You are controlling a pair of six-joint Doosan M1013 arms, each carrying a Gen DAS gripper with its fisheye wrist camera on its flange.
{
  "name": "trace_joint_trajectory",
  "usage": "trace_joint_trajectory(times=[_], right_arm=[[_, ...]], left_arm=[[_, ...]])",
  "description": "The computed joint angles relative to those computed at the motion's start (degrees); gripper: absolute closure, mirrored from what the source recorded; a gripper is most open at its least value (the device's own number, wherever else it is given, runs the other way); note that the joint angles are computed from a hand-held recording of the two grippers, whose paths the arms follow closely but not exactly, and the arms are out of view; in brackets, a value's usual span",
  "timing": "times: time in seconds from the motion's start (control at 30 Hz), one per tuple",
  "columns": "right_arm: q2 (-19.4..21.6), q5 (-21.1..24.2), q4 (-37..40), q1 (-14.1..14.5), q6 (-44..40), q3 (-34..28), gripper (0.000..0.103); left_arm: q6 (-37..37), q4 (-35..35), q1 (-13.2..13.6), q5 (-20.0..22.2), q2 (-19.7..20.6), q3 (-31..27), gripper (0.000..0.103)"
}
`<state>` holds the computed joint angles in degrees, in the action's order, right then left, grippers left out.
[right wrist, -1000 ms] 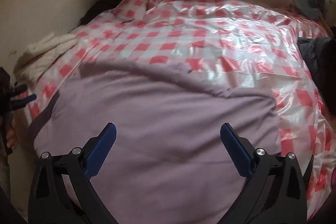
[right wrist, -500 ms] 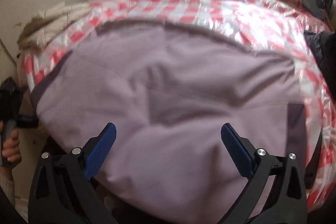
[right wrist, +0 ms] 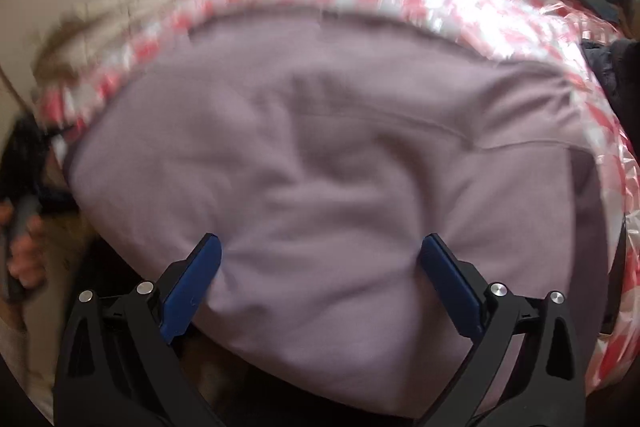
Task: Fold large clothes
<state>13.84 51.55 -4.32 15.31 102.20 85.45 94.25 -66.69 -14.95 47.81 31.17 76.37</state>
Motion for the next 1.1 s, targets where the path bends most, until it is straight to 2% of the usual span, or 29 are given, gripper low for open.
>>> trace_joint_trajectory(times=[0.07, 0.13, 0.2, 0.23, 0.3, 0.33, 0.4, 0.47, 0.53, 0.57, 0.6, 0.67, 0.73, 0.87, 0.97, 1.07, 1.1], right_arm=[[-0.23, -0.11, -1.4, 0.4, 1.44, -0.12, 0.006], [-1.6, -3.62, -1.15, 0.28, 2.95, 1.04, 0.006], [-1.77, -4.48, -3.69, 0.53, 6.05, 1.0, 0.006], [-0.85, -2.09, -4.21, 0.58, 6.38, -0.14, 0.006], [2.0, 5.47, -4.35, 0.96, 3.76, -3.22, 0.006], [2.18, 5.83, -5.72, 1.47, 3.84, -3.53, 0.006], [0.55, 1.15, -7.72, 1.91, 5.84, -2.26, 0.006], [-0.19, -1.24, -10.24, 2.09, 8.81, -1.54, 0.006], [1.57, 2.59, -8.2, 1.61, 7.03, -2.86, 0.006], [2.36, 4.0, -7.24, 1.44, 5.91, -3.25, 0.006], [2.43, 3.94, -7.5, 1.67, 5.91, -2.94, 0.006], [2.06, 3.38, -7.64, 1.83, 6.03, -2.76, 0.006], [1.7, 2.67, -5.13, 1.1, 4.81, -2.64, 0.006], [1.11, 2.1, -3.08, 0.61, 2.91, -1.94, 0.006], [1.15, 1.49, 0.33, -0.4, 2.34, -1.95, 0.006], [1.27, 0.2, 5.03, -1.85, 0.99, -2.09, 0.006], [1.22, 0.04, 6.08, -2.13, 0.41, -2.02, 0.006]], left_arm=[[2.29, -4.93, 0.01, -2.72, -1.1, 2.14, 0.008], [8.85, -7.35, -0.55, -5.92, -3.0, 3.71, 0.008], [8.72, -4.08, -0.94, -5.6, -2.73, 2.63, 0.008], [8.22, -4.09, -0.8, -5.04, -2.21, 2.25, 0.008], [7.54, -6.55, -0.34, -4.32, -1.33, 2.14, 0.018], [7.16, -7.12, -0.02, -4.06, -1.07, 2.22, 0.022], [7.59, -7.96, 0.17, -4.45, -1.21, 2.73, 0.04], [7.62, -7.81, 0.24, -4.38, -1.47, 3.27, 0.043], [6.03, -7.52, 0.5, -3.45, -1.24, 3.32, 0.042], [4.52, -7.11, 0.68, -2.79, -1.02, 3.11, 0.035], [2.79, -6.95, 0.83, -2.47, -1.01, 3.18, 0.024], [1.51, -8.65, 0.9, -1.92, -0.78, 3.52, 0.015], [1.16, -9.83, 1.09, -0.96, -0.66, 4.0, 0.012], [4.27, -16.47, 1.71, 0.46, -0.8, 5.27, 0.008], [2.99, -14.62, 1.61, 1.91, -0.24, 3.7, 0.008], [0.42, -10.78, 1.21, 2.2, 0.2, 2.29, 0.008], [0.65, -11.66, 1.09, 1.44, -0.08, 2.76, 0.008]])
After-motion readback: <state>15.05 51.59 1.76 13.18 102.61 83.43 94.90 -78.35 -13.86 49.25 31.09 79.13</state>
